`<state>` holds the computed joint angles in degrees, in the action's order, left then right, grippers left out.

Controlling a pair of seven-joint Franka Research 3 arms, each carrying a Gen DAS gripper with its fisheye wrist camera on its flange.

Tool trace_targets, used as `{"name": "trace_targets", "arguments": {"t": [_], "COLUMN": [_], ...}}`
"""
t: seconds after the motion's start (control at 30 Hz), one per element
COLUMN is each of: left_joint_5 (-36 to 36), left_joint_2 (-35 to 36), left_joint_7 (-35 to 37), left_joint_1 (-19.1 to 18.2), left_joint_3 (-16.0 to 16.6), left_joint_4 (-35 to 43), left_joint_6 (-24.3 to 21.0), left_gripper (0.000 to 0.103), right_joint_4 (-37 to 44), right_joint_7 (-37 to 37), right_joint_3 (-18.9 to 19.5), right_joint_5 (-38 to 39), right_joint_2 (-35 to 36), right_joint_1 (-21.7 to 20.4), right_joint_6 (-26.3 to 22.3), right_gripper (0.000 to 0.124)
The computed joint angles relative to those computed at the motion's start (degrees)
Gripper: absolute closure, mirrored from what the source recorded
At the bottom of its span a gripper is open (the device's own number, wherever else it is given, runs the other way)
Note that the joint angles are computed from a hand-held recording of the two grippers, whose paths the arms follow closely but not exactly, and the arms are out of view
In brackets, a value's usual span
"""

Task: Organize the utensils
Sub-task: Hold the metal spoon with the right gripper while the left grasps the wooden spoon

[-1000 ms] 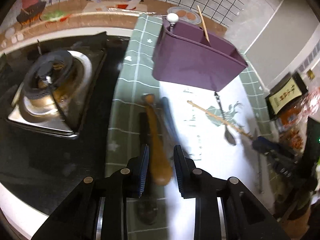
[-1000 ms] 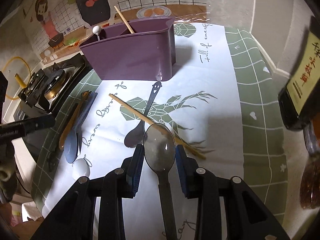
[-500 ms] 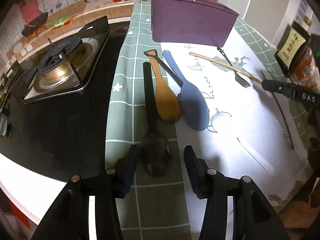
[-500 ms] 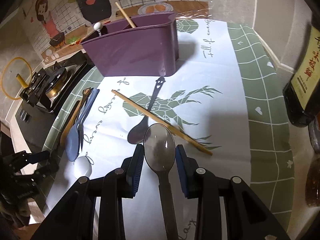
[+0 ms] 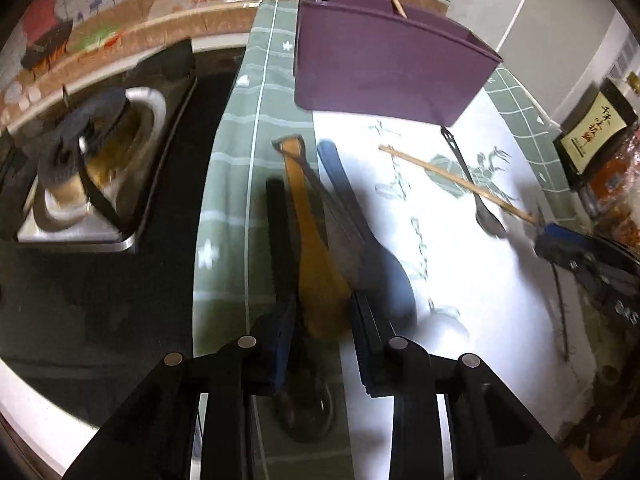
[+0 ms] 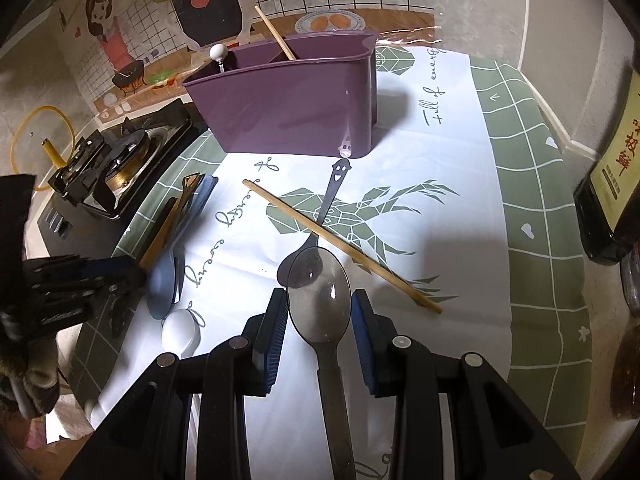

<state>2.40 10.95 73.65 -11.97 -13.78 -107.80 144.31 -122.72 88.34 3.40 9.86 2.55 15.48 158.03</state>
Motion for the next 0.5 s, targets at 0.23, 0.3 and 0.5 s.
{"name": "trace_targets", "arguments": {"t": [0.23,0.3,0.5], "left_joint_5": [-0.8,-1.5,0.5], "left_joint_2": [4.9,6.0,9.6], "left_joint_7": [-0.3,-0.8,0.0], "left_joint_1": [0.1,0.5,0.1], "left_joint_3": [-0.2,-0.1,0.2], "left_joint_4": [6.8,8.3,12.7], "left_joint_6": [-3.2,-4.2,-4.4], "left_gripper": [0.072,0.072,0.072], "right_joint_4": [0.3,0.5,2.1], "right_joint_7": [1.0,1.3,1.6], "right_joint_3": [-0.1,-0.2,-0.1], "right_joint_5": [-0.6,-1.1,-2.8], "right_joint_2": [0.6,0.8,2.1], "right_joint_1": [0.0,0.1,0.5], "right_joint_6": [-0.4,-0.6,-0.9], "right_gripper": [0.094,0.094,0.094]}}
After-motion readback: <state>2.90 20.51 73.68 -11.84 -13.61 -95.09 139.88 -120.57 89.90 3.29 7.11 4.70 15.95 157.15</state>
